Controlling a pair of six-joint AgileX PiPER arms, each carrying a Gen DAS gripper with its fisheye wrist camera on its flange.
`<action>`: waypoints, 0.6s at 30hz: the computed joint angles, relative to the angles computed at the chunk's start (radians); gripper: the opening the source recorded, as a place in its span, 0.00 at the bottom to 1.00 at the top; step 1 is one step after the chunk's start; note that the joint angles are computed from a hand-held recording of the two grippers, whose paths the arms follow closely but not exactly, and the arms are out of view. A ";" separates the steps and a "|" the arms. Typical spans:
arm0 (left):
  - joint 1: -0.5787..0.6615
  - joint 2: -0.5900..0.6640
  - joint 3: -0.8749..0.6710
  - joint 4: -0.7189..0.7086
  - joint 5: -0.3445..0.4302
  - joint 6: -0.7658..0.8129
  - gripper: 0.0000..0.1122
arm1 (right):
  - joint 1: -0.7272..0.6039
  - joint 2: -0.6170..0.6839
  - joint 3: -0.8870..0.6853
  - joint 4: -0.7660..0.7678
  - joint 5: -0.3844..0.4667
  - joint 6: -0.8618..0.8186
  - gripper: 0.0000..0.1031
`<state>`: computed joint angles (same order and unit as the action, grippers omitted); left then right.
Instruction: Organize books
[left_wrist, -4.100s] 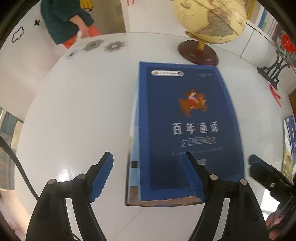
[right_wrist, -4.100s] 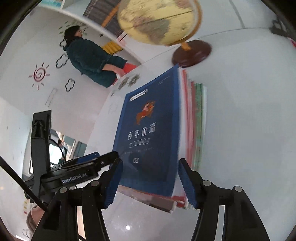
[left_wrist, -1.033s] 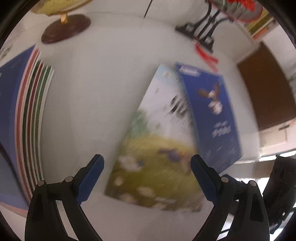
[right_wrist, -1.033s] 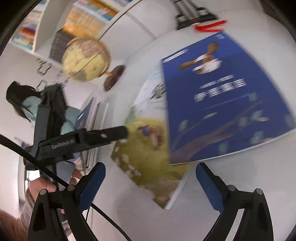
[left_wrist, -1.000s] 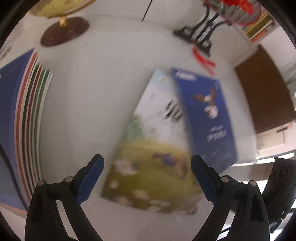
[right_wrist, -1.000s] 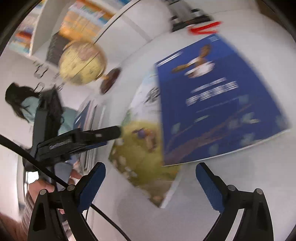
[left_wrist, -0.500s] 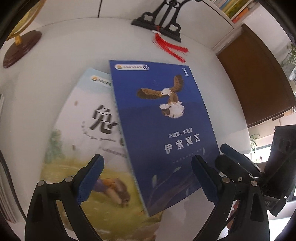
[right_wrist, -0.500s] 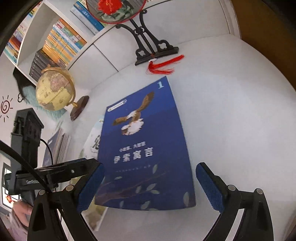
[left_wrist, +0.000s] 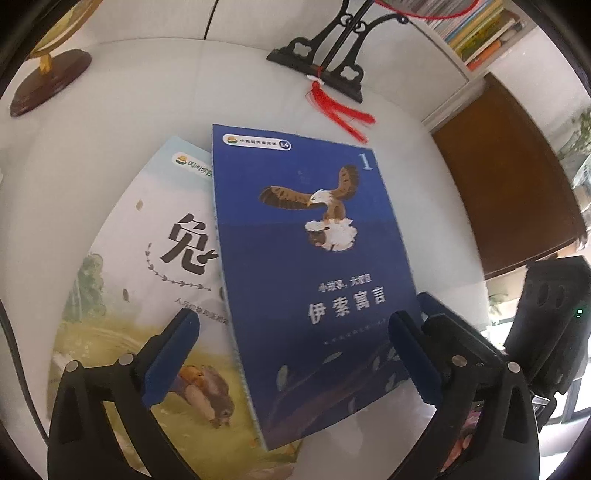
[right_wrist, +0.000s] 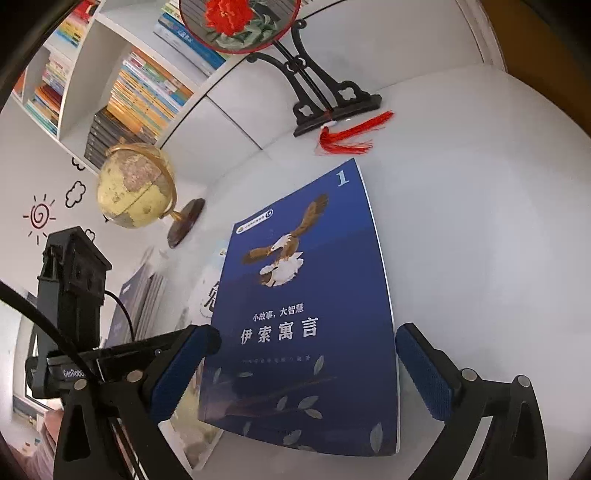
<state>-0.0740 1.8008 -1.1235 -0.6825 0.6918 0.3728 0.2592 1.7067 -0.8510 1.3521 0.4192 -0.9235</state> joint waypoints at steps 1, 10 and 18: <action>0.013 -0.004 0.018 -0.064 -0.001 0.051 0.90 | -0.008 0.002 0.003 0.023 0.015 -0.020 1.00; 0.144 -0.021 0.110 -0.403 0.079 0.231 0.68 | -0.035 -0.004 0.028 0.110 0.063 -0.061 1.00; 0.210 0.001 0.118 -0.571 0.173 0.324 0.35 | -0.033 -0.007 0.032 0.113 0.054 -0.073 1.00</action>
<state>0.1362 1.8014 -1.0054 -1.2539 0.8650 0.6966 0.2257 1.6995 -0.8190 1.4648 0.4735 -0.9964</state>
